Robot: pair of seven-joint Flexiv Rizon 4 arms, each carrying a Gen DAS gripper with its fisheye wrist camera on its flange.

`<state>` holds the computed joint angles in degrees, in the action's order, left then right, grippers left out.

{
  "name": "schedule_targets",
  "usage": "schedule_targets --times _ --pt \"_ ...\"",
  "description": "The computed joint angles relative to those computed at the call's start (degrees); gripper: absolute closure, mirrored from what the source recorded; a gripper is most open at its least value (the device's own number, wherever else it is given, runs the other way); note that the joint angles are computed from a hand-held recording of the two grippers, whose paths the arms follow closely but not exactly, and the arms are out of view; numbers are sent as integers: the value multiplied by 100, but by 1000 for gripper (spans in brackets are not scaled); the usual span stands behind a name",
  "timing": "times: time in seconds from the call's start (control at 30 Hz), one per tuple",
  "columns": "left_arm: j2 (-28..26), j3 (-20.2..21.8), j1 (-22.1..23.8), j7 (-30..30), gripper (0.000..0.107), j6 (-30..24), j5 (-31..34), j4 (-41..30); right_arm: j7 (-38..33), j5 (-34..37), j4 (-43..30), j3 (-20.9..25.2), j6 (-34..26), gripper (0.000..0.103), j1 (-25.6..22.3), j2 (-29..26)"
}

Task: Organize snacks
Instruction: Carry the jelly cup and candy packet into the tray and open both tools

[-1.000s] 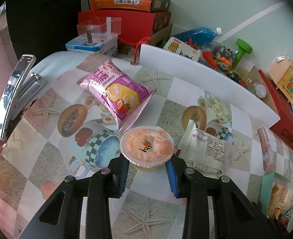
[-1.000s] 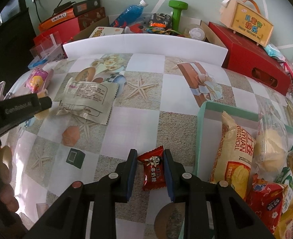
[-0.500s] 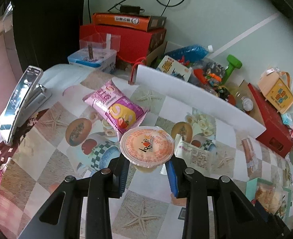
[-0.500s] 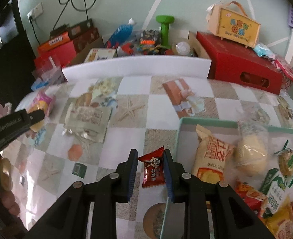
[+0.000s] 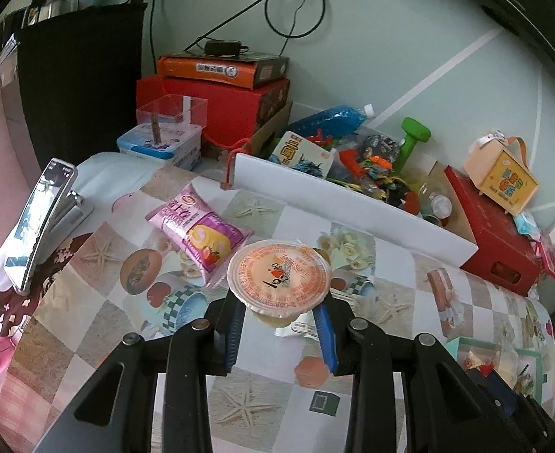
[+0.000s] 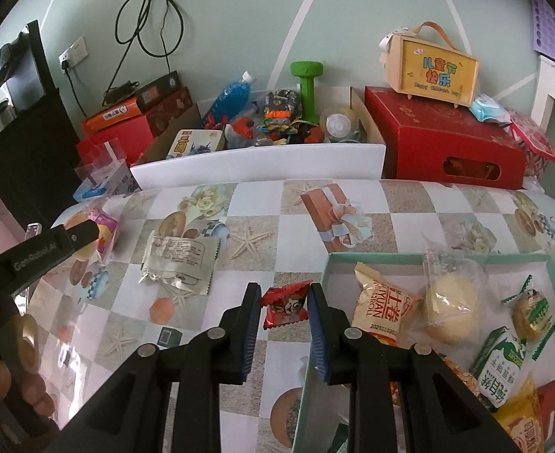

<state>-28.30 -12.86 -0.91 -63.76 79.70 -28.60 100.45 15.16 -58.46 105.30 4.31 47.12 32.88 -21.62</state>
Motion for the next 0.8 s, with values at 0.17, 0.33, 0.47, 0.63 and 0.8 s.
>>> schedule_targets --times 0.17,0.33,0.47,0.63,0.8 --pt "67 -193 53 199 71 83 -63 86 273 -125 174 0 -80 76 -19 173" --pt "169 -739 265 816 71 109 -411 254 687 -43 428 122 -814 76 -35 516" --pt "258 -1219 379 1575 71 -4 -901 388 1132 174 664 310 -1550 76 -106 831" --pt "417 -1523 242 2488 71 -245 -1458 551 1660 524 914 555 -2448 76 -193 1196" --pt "561 -1534 -77 3219 71 -639 -1773 646 2148 892 1115 776 -3171 76 -285 1529"
